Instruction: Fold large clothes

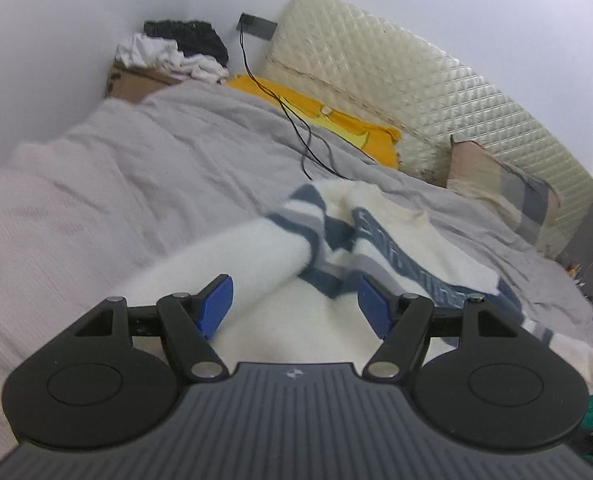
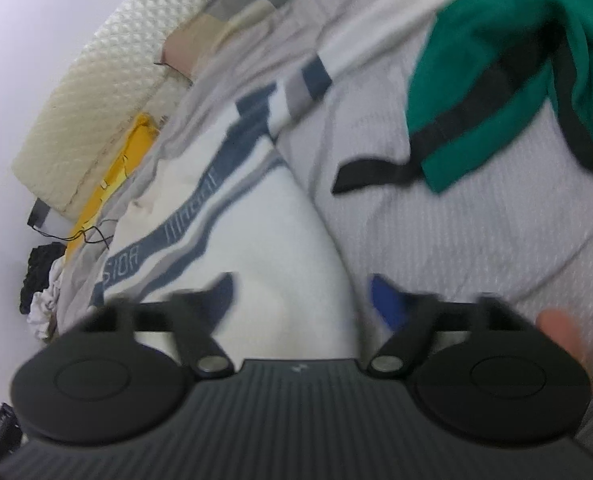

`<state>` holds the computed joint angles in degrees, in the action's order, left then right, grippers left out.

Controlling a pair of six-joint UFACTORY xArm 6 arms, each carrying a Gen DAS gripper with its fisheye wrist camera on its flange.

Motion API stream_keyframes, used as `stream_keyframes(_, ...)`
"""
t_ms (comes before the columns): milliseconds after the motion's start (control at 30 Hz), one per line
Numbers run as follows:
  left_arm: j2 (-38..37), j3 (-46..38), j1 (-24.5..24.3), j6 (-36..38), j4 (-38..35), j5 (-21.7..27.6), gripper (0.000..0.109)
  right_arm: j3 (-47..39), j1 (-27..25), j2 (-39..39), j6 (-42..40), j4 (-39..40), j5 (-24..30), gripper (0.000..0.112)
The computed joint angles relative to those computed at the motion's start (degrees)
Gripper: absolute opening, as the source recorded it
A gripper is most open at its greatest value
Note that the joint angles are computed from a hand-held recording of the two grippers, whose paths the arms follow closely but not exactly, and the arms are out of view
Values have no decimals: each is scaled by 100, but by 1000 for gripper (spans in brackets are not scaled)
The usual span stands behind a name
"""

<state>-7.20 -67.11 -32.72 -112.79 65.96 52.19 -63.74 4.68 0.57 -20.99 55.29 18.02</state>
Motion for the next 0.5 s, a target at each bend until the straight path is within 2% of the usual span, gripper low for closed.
stream_keyframes(100, -150, -39, 79, 658, -244, 99, 74, -153, 5, -15, -694, 249, -4, 82)
stream_keyframes(167, -242, -61, 206, 1198, -498, 38, 74, -311, -28, 4, -1160, 384, 272, 82)
stream_keyframes(267, -370, -143, 493, 2440, -1299, -120, 74, -501, -121, 20, -1804, 617, 869, 81)
stream_keyframes(333, -432, -204, 720, 3360, -1993, -191, 74, -504, -117, -1, -2002, 717, 1109, 81)
stream_keyframes(500, -447, -271, 1054, 4885, -3165, 26, 74, -585, -110, 93, -2116, 773, 1575, 81)
